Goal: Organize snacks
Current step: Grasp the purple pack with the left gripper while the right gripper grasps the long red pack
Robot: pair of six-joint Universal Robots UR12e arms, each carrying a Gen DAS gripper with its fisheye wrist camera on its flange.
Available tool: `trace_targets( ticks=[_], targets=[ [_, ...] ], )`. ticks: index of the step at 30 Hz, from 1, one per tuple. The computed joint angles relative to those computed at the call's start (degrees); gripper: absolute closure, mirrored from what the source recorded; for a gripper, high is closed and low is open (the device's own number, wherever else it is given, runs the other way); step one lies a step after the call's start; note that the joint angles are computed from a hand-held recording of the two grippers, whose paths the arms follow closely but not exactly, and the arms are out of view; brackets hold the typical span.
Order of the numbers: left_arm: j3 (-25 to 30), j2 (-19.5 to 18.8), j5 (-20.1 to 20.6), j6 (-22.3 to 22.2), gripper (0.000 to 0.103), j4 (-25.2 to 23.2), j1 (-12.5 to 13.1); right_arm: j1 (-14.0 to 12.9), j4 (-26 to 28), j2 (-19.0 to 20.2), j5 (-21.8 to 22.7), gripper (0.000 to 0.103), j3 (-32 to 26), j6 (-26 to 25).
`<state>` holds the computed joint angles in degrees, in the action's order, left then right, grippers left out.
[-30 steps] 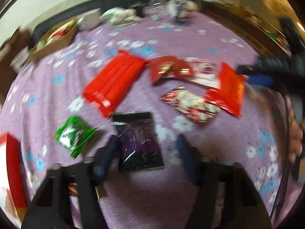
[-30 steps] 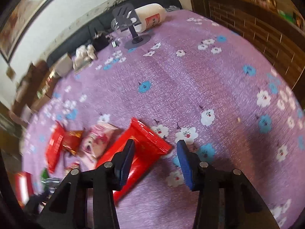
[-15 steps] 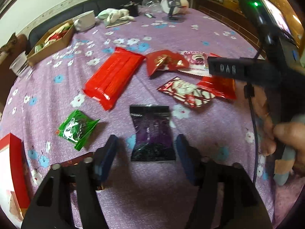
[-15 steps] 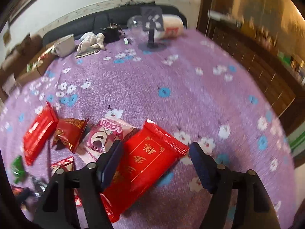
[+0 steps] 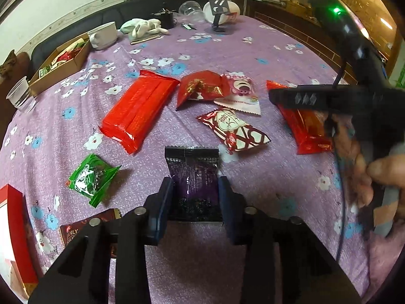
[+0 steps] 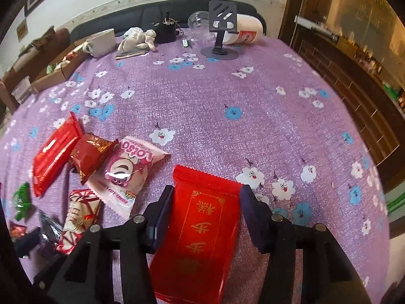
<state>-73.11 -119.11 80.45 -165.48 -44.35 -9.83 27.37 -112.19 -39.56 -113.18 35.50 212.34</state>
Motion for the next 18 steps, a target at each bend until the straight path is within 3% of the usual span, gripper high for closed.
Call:
trace_targets(
  ticks=[7, 9, 11, 13, 15, 18],
  targets=[
    [-2.75, 2.18, -4.45, -0.56, 0.081, 1.15, 1.09, -4.11, -19.14, -8.15, 17.97, 0.055, 16.31, 9.16],
    [-4.15, 3.19, -5.25, -0.86, 0.081, 2.36, 1.43, -4.87, -25.33, -9.45, 21.32, 0.088, 19.53, 10.81],
    [-5.40, 4.16, -6.54, -1.50, 0.081, 3.15, 1.93, -5.61, -31.72, -10.33, 25.13, 0.097, 22.02, 12.60],
    [-6.25, 4.74, -6.03, -1.86, 0.081, 4.01, 2.02, -5.23, -28.54, -9.77, 23.24, 0.096, 20.80, 11.73],
    [-6.64, 4.99, -5.68, -1.64, 0.081, 4.12, 2.02, -4.74, -20.43, -8.39, 20.74, 0.095, 17.15, 12.09],
    [-6.80, 4.96, -5.58, -1.71, 0.081, 4.04, 2.02, -4.51, -18.19, -8.68, 18.69, 0.089, 16.41, 12.76]
  ],
)
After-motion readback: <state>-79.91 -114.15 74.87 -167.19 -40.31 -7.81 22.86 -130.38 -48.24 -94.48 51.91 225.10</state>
